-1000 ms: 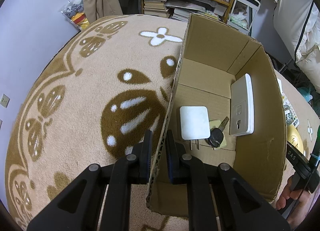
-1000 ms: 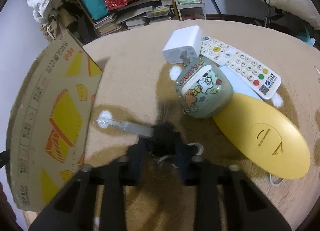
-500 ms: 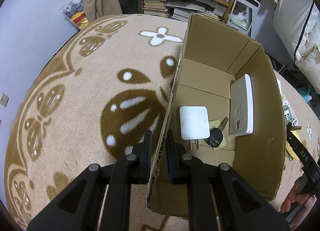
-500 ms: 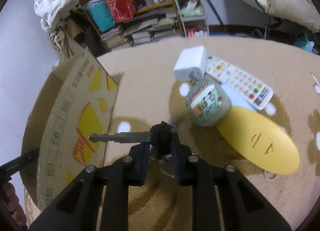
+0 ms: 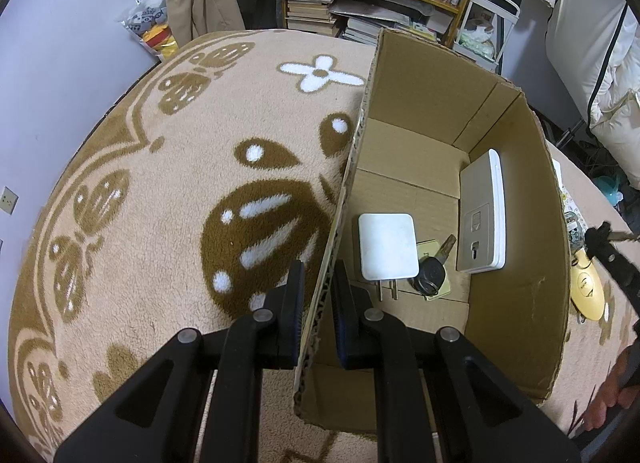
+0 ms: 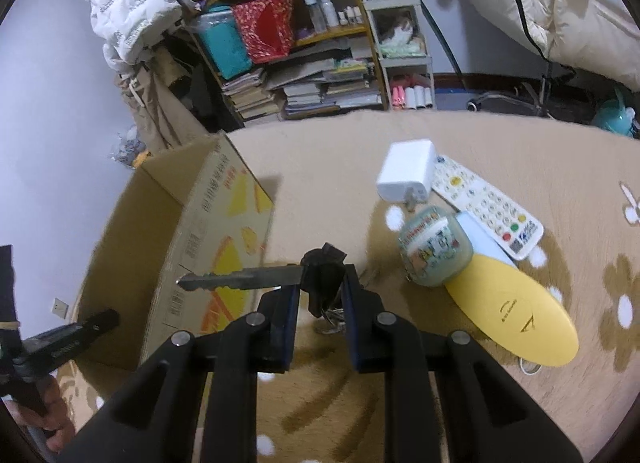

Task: Organize rigid objects

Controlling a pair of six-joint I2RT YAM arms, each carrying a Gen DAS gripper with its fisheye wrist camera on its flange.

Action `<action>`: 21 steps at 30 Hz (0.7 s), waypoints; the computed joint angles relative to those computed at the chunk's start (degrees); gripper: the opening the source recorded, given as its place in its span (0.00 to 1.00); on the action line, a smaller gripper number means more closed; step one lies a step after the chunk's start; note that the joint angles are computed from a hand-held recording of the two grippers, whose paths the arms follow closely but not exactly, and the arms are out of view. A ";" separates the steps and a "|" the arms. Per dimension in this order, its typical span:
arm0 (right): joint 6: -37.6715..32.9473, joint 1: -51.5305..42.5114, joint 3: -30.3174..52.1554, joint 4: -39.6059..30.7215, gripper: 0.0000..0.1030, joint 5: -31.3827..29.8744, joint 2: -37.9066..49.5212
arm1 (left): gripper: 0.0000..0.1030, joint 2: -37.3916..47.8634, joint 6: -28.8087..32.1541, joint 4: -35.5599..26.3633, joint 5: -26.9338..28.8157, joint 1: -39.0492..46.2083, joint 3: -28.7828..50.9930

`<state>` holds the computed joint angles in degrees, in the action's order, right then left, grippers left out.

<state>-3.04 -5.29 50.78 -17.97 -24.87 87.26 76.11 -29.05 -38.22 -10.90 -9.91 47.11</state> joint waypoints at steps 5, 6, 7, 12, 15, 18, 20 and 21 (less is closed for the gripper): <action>-0.03 1.81 2.60 -2.88 0.22 -1.22 -2.93 | 0.12 -0.04 0.12 0.02 -0.22 -0.10 -0.03; -0.11 2.16 2.96 -3.26 0.22 -1.51 -3.57 | 0.12 -0.03 0.13 0.14 -0.17 -0.06 -0.10; -0.13 2.41 3.49 -3.72 0.22 -1.78 -3.97 | 0.12 0.00 0.06 0.07 -0.16 -0.09 -0.04; 0.16 5.31 7.32 -6.33 0.22 -2.86 -6.29 | 0.12 0.01 -0.04 -0.21 -0.33 -0.27 0.15; 0.30 7.72 9.31 -7.55 0.22 -2.52 -7.45 | 0.12 -0.02 -0.09 -0.19 -0.18 -0.18 0.14; 0.74 10.50 11.45 -8.65 0.22 -2.35 -8.17 | 0.12 -0.02 -0.14 -0.27 -0.11 -0.18 0.24; 0.60 11.84 12.29 -8.97 0.22 -2.52 -8.60 | 0.12 -0.05 -0.11 -0.38 0.12 -0.09 0.43; 0.34 12.43 12.71 -9.19 0.22 -2.76 -8.56 | 0.12 0.00 -0.14 -0.39 0.17 -0.08 0.49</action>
<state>-2.69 7.14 63.49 -27.16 -27.63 78.69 76.11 -29.19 -38.61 -10.73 -9.99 47.59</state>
